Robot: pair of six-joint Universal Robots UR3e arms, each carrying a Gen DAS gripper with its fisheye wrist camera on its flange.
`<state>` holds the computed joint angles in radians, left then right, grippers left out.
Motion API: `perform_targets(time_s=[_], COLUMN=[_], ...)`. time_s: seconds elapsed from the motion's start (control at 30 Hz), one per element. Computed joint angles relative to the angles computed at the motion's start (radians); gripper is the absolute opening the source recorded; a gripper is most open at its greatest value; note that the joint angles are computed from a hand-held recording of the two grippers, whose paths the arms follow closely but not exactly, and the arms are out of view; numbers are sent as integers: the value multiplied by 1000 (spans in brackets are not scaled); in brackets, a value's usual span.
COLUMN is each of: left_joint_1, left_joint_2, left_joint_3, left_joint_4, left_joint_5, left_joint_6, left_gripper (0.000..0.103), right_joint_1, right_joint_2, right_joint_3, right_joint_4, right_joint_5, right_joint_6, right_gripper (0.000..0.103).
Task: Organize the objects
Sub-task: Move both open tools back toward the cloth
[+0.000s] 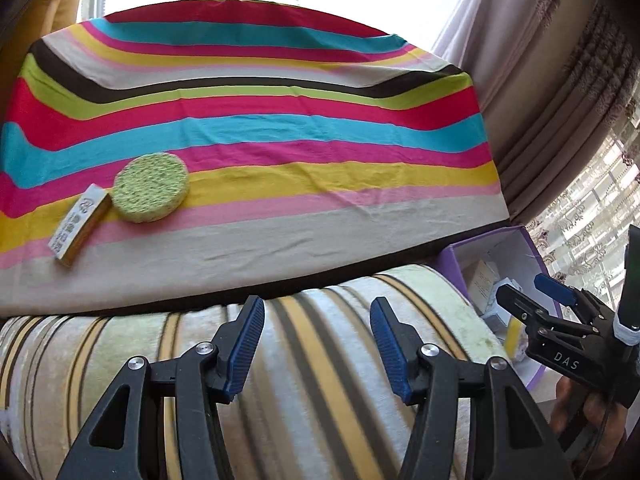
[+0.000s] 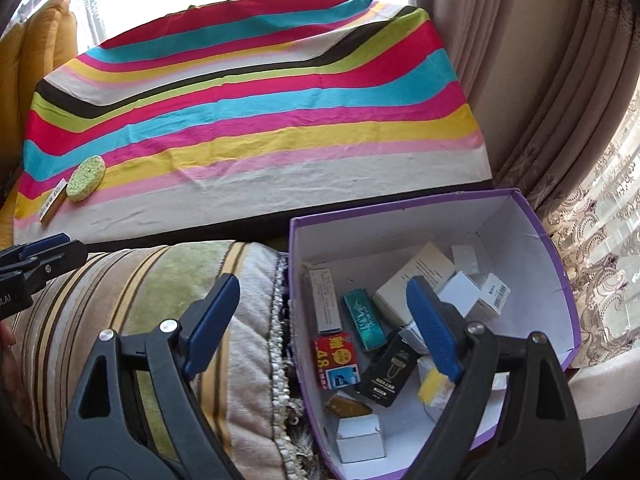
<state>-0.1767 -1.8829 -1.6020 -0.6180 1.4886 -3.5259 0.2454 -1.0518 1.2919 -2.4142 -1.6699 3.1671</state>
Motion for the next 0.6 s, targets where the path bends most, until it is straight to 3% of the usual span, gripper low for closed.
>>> perform_targets(time_s=[0.4,0.6], left_joint_1=[262,369], left_joint_2=[266,311], left_joint_3=[-341,-373], left_joint_4=[32,-22], left_joint_5=[-25,-47], left_joint_6=[88,164], left_gripper=[56,57], right_joint_1=[143,206], right_joint_2=[186,342], right_joint_3=[-340,-608], right_joint_4=[184,315], right_joint_5=[2,-23], right_joint_6=[-40,-68], right_gripper=[88,88])
